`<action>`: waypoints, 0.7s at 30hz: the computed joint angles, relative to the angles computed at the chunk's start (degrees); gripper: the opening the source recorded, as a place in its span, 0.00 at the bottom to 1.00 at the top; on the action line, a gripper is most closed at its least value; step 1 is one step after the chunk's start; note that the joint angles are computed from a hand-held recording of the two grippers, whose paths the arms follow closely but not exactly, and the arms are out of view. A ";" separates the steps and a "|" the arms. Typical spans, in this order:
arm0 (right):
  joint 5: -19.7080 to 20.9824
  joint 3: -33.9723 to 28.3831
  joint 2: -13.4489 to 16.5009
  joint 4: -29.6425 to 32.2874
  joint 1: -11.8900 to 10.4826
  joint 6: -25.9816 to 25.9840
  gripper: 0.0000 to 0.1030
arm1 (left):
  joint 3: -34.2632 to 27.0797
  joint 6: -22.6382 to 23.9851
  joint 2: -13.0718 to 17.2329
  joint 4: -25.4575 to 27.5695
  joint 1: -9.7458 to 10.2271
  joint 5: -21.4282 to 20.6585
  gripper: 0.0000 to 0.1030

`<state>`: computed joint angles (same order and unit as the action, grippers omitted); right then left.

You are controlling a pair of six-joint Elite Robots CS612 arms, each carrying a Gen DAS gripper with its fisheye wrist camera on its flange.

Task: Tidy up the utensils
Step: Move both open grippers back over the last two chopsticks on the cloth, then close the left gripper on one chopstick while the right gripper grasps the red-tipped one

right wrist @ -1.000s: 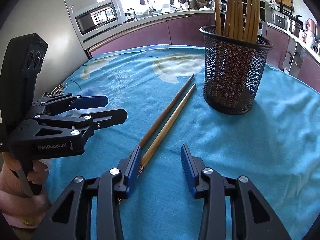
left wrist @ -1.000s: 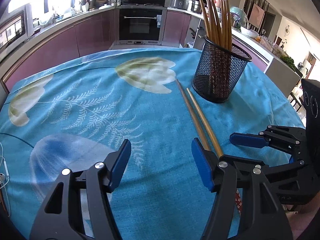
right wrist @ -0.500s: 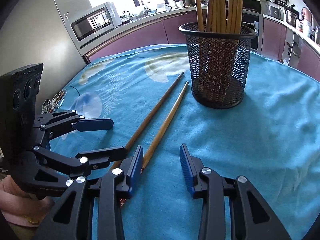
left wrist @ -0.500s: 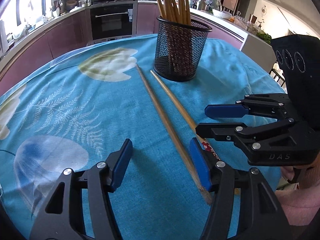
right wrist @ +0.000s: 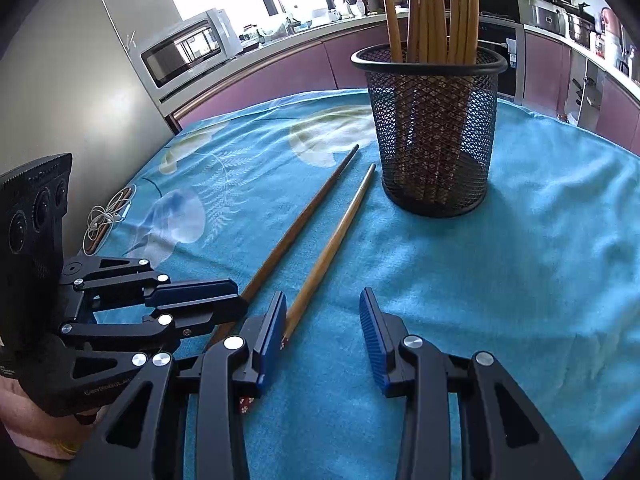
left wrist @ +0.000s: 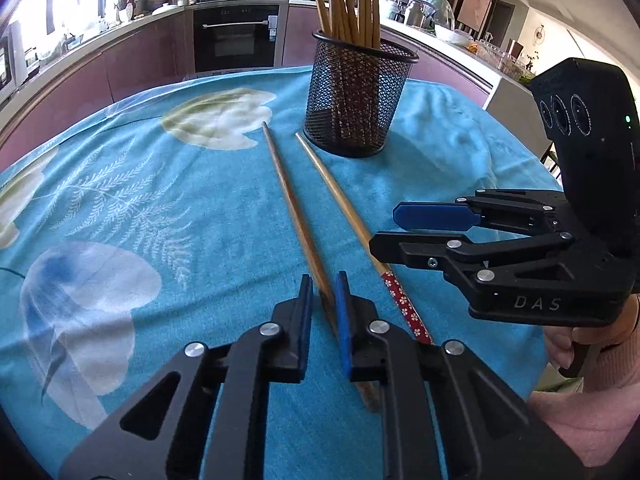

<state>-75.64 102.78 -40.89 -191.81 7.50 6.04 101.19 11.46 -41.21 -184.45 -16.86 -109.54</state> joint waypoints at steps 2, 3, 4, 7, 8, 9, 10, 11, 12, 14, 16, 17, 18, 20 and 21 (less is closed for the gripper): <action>-0.11 -0.09 0.04 0.05 0.04 -0.12 0.35 | 0.77 -0.88 -0.26 -0.77 -0.11 0.45 0.08; -0.12 -0.14 0.05 0.08 0.05 -0.14 0.35 | 1.17 -1.17 -0.33 -1.34 -0.19 0.82 0.08; -0.13 -0.19 0.07 0.11 0.06 -0.15 0.35 | 1.61 -1.39 -0.44 -1.90 -0.26 1.19 0.08; -0.39 -0.48 0.21 0.25 0.17 -0.23 0.35 | 2.62 -2.13 -0.86 -2.28 -0.21 1.33 0.08; -0.58 -0.58 0.24 0.33 0.22 -0.28 0.35 | 2.80 -2.26 -1.05 -2.00 -0.14 1.28 0.08; -0.83 -0.69 0.25 0.43 0.28 -0.31 0.35 | 2.96 -2.26 -1.21 -1.66 -0.03 1.17 0.08; -1.22 -0.80 0.27 0.52 0.38 -0.42 0.35 | 3.07 -2.39 -1.43 -1.12 0.08 1.03 0.08; -1.54 -0.86 0.29 0.59 0.46 -0.56 0.35 | 3.22 -2.38 -1.57 -0.74 0.15 0.91 0.08; -1.71 -0.88 0.29 0.60 0.50 -0.64 0.35 | 3.31 -2.51 -1.72 -0.22 0.25 0.70 0.07; -1.91 -0.93 0.31 0.64 0.55 -0.70 0.34 | 3.52 -2.72 -1.97 0.29 0.39 0.41 0.07; -1.91 -0.98 0.33 0.73 0.57 -0.53 0.34 | 3.56 -2.36 -2.04 0.56 0.57 -0.40 0.07; -2.03 -1.04 0.35 0.80 0.59 -0.58 0.34 | 3.55 -2.36 -2.04 0.59 0.65 -0.84 0.07; -2.07 -1.10 0.36 0.91 0.60 -0.59 0.34 | 3.48 -2.55 -1.99 0.19 0.70 -1.06 0.08; -2.24 -1.27 0.39 1.12 0.63 -0.48 0.34 | 3.24 -2.52 -1.85 -0.65 0.62 -0.45 0.12; -2.26 -1.37 0.42 1.25 0.62 -0.48 0.34 | 2.93 -2.59 -1.72 -1.03 0.59 -0.13 0.15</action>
